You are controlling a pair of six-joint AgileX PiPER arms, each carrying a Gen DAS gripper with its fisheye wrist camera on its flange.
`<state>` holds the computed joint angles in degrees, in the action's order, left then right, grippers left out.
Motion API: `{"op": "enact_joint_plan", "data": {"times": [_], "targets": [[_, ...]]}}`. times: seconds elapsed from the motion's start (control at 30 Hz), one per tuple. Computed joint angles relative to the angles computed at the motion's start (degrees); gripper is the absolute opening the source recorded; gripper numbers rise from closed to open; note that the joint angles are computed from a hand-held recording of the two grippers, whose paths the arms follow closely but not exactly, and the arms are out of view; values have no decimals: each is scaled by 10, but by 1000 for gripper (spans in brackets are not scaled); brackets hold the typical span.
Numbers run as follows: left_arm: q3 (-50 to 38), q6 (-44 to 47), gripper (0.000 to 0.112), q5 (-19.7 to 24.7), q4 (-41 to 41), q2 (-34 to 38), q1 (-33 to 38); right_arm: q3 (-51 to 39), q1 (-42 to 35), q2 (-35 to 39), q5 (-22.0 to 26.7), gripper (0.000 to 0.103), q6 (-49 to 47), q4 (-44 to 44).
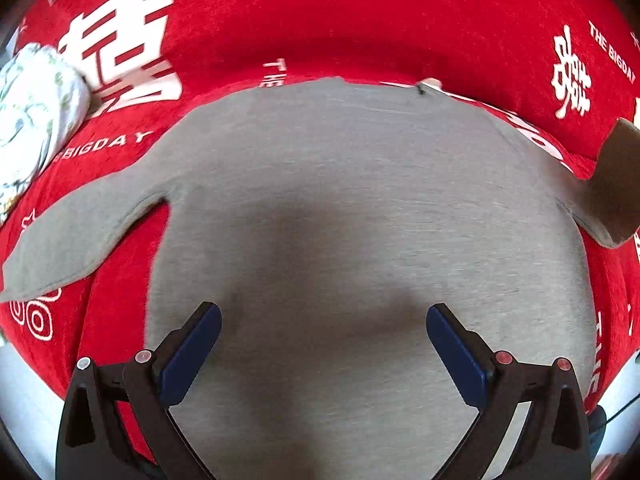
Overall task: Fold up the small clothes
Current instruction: 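Lift the sleeve with the right gripper and fold it across the sweater body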
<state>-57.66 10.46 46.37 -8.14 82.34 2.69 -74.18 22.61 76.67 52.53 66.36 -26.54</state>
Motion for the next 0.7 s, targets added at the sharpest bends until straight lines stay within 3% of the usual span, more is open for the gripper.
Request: {"op": "enact_joint_plan", "data": {"times": [0.4,0.7], "targets": [[-3,143,103,22,-85,8,147,-217,156,237,47,8,55,-37],[-18,200,103,34,-118,28,224,-442,226,445,102,8,-27,14]]}}
